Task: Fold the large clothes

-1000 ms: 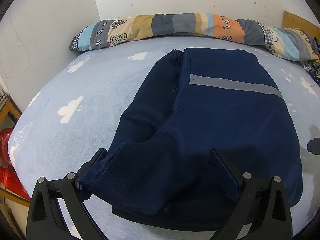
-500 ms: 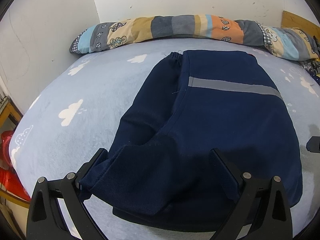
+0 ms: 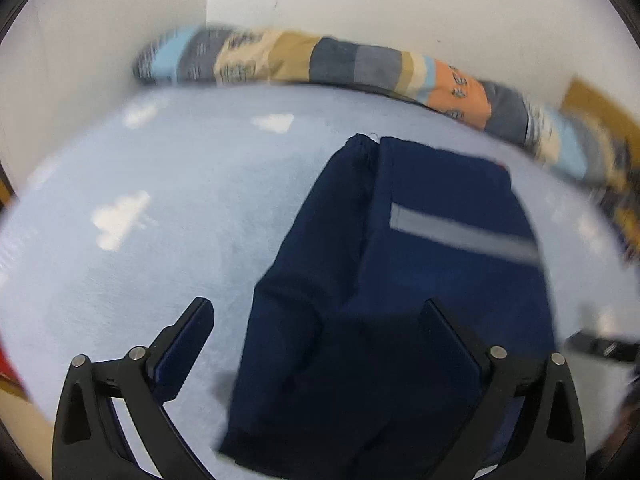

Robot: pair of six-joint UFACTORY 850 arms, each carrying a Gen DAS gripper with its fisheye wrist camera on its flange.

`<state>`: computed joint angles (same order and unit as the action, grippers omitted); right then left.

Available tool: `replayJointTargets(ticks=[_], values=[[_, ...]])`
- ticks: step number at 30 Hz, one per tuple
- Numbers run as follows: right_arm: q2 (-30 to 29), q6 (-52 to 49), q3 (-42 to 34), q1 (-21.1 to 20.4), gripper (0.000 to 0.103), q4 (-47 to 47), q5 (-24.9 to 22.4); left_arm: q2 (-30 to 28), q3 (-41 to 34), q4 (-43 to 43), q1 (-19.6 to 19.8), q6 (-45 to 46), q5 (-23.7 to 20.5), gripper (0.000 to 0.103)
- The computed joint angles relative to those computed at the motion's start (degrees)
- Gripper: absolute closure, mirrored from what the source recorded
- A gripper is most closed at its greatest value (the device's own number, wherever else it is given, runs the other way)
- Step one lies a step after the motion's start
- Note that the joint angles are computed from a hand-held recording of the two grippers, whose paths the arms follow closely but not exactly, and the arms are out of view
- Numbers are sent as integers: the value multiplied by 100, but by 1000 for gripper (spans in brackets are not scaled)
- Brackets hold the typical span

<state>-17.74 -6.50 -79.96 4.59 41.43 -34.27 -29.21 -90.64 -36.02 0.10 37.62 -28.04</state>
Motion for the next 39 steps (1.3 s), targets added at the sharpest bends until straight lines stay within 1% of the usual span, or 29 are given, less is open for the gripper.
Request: replayJointTargets(ticks=[1,3,4,5,6,9,10,11,13,16,19,20,21,22,23,24,26,28,29,31,32,34,36,39], values=[[-25,-84,-12,-32,23,138,9,-272,-396,-201,111,18,-532,0],[-89,-187,-60,-87,23,348,15,-794,-1117,-439,272,-84,-1413,0],[-138,-325,-94,-125,22,541,-17,-1156,-1603,-582,364,-226,-1965,0],[-188,-472,-126,-156,22,741,-56,-1414,-1941,-755,428,-259,-2393,0],[-267,-620,-191,-189,22,920,-136,-1787,-2431,-932,494,-357,-2991,0],[-451,-811,-339,-220,22,1106,-227,-2577,-3500,-942,517,-790,-4040,0],[-498,-830,-376,-224,22,1125,-245,-2783,-3790,-918,513,-908,-4294,0],[-563,-872,-427,-231,22,1176,-288,-2896,-3944,-885,505,-1009,-4389,0],[-711,-1016,-534,-254,18,1375,-425,-3054,-4138,-889,490,-1110,-4488,0],[-983,-1233,-757,-246,17,1527,-577,-3059,-4119,-856,448,-991,-4442,0],[-1243,-1546,-1037,-185,17,1602,-565,-2800,-3734,-697,322,-639,-4086,0],[-1303,-1655,-1104,-169,17,1644,-520,-2645,-3511,-507,238,-507,-3838,0],[-1361,-1770,-1158,-150,18,1718,-438,-2513,-3320,-353,152,-434,-3587,3],[-1396,-1689,-1222,-110,25,1553,-341,-2326,-3034,-250,56,-261,-3326,14],[-1425,-1440,-1320,-45,33,1147,-237,-2200,-2843,-191,-8,-153,-3134,17],[-1438,-1151,-1431,32,36,662,-159,-2060,-2628,-142,-58,-48,-2928,17],[-1379,-650,-1593,181,56,-297,-78,-1828,-2312,-59,-170,84,-2614,17],[-1287,-528,-1649,206,63,-654,-103,-1698,-2155,-188,-228,184,-2486,17],[-1230,-573,-1643,195,65,-694,-120,-1665,-2118,-295,-243,267,-2511,17],[-1086,-372,-1607,201,65,-1215,-126,-1563,-1999,-552,-303,482,-2677,18],[-974,-187,-1530,160,65,-1510,-125,-1495,-1910,-557,-374,574,-2667,18],[-799,-96,-1356,18,66,-1663,-115,-1294,-1623,-481,-615,810,-2564,18],[-574,87,-1129,-214,66,-1869,-114,-1140,-1380,-290,-879,995,-2453,19],[-290,358,-808,-573,65,-2044,-162,-1035,-1192,-204,-1115,1124,-2371,19]])
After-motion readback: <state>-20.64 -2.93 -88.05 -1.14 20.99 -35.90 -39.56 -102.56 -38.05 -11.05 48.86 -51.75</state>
